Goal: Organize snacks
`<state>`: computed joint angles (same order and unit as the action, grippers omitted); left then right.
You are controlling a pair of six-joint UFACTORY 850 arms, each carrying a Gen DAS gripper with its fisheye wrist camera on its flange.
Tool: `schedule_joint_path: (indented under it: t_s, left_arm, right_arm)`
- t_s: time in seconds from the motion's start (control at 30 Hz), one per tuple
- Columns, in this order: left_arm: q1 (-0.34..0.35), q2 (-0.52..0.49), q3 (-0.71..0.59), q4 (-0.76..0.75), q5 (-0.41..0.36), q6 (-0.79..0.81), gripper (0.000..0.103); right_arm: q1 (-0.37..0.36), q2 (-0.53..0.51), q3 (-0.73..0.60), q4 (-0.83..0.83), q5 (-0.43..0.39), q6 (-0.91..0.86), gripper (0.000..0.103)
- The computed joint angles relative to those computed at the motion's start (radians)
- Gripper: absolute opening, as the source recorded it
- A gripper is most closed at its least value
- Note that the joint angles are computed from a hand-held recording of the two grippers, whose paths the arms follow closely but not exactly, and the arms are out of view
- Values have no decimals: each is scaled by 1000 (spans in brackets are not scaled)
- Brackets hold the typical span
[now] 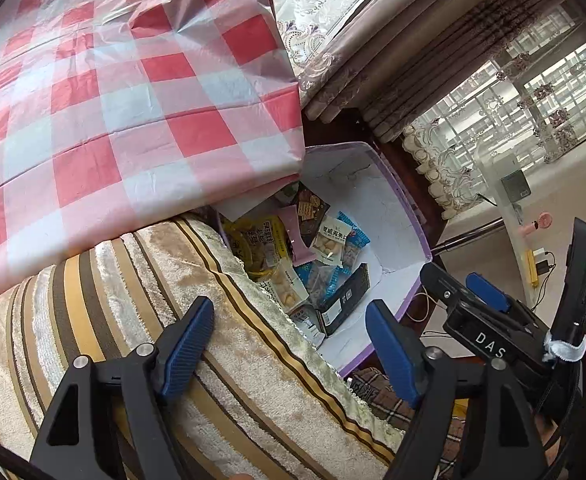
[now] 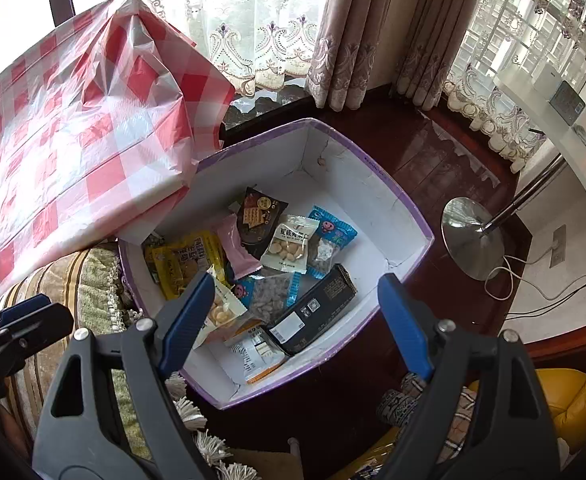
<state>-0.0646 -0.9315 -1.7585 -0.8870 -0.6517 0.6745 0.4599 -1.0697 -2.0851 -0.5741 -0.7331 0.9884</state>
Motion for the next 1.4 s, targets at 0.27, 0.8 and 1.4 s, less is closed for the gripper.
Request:
schedule_joint_path:
  t_s: [0.27, 0.8, 1.4]
  left_arm:
    - [-14, -20, -28, 32, -10, 2, 95]
    - [-25, -58, -89, 108, -1, -81, 95]
    - [-28, -61, -94, 121, 1, -90, 95]
  right_arm:
    - [-9, -18, -12, 7, -32, -4, 85]
    - [-19, -27, -18, 23, 3, -32, 85]
    - [-19, -21, -11, 27, 16, -40, 85]
